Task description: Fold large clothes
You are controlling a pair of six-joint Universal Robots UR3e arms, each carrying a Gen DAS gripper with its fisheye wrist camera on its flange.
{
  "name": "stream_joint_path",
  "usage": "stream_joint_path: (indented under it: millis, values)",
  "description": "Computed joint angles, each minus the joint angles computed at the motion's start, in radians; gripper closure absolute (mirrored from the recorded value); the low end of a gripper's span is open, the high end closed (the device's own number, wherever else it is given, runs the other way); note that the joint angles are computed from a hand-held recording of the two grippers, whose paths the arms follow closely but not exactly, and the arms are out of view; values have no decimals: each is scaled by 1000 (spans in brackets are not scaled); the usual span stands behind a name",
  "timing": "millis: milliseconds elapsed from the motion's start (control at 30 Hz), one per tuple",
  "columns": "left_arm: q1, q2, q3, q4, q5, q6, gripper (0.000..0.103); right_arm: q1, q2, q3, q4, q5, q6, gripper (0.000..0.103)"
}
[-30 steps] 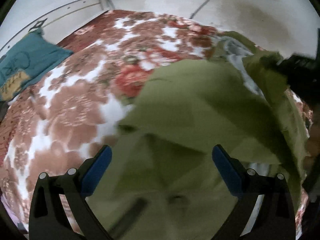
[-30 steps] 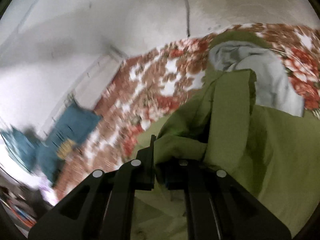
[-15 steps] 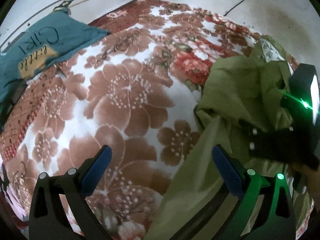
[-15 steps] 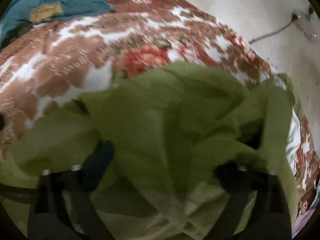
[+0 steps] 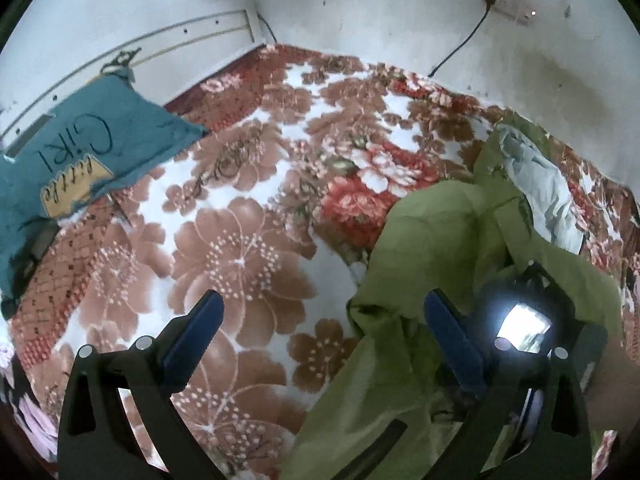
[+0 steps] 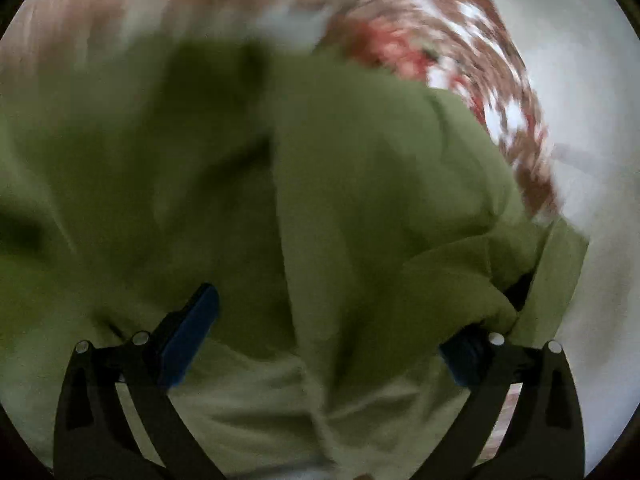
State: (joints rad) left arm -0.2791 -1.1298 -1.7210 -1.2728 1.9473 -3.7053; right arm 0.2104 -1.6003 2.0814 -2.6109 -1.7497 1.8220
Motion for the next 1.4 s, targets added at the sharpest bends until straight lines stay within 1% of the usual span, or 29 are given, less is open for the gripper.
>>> stream_joint_path:
  millis: [33,67,133,200,267,333,400,467,533,567,600,667,700,733,800,833,867,933,967,1033,1100,1133,1167,1233,1300,1333,1400]
  values:
    - [-6,10,-5,-5,10,2,5,8,4,27,-40,-31,-26,5]
    - [-10,18,-11,-11,15,2,5,10,4,39,-51,-47,-30,5]
    - [-5,38,-28,-18,13,4,5,9,-13,40,-28,-59,-22,5]
    - [10,66,-50,-25,-5,2,5,3,-51,26,40,-50,-18,5]
    - [35,97,-66,-26,-31,8,5,-1,-88,-31,157,-40,39,5]
    - [47,117,-66,-26,-33,27,5,-28,-122,-122,341,-4,103,5]
    - [50,122,-60,-20,-30,42,5,-51,-134,-216,490,28,159,5]
    - [52,106,-47,13,-57,73,5,-83,-160,-274,583,58,179,5]
    - [28,64,-32,61,-82,104,5,-186,-204,-355,713,163,198,5]
    - [-5,17,-14,90,-91,126,5,-262,-209,-417,798,230,220,5]
    - [-47,-36,6,117,-85,142,5,-323,-200,-467,860,275,239,5]
    - [-154,-185,78,161,-33,164,5,-458,-159,-561,946,365,280,5]
    - [-191,-251,114,179,-15,175,5,-548,-130,-586,945,402,323,5]
    - [-227,-317,150,202,6,184,5,-597,-112,-588,928,414,344,5]
    - [-298,-486,262,229,63,192,5,-696,-59,-593,882,419,404,5]
    - [-324,-567,322,230,95,191,5,-743,-39,-596,877,425,412,5]
    - [-338,-616,359,223,118,180,5,-777,-16,-599,856,422,430,5]
    - [-337,-703,430,205,121,132,5,-849,11,-580,799,417,459,5]
    - [-331,-738,446,208,137,76,5,-884,23,-575,788,418,464,5]
    - [-311,-754,430,248,120,36,6,-941,27,-565,810,434,439,5]
    - [-287,-760,388,313,93,27,21,-962,42,-543,799,427,419,5]
    - [-260,-743,341,371,45,22,38,-965,45,-530,788,422,411,5]
    - [-244,-725,302,410,16,10,61,-971,45,-511,773,419,400,5]
    - [-212,-705,268,417,-13,-21,82,-970,68,-497,742,414,396,5]
    - [-160,-664,198,475,-102,-19,91,-965,96,-505,738,413,400,5]
    - [-119,-626,143,517,-167,-27,93,-965,103,-503,737,413,398,5]
    - [-54,-579,71,559,-253,-48,93,-962,113,-493,725,407,393,5]
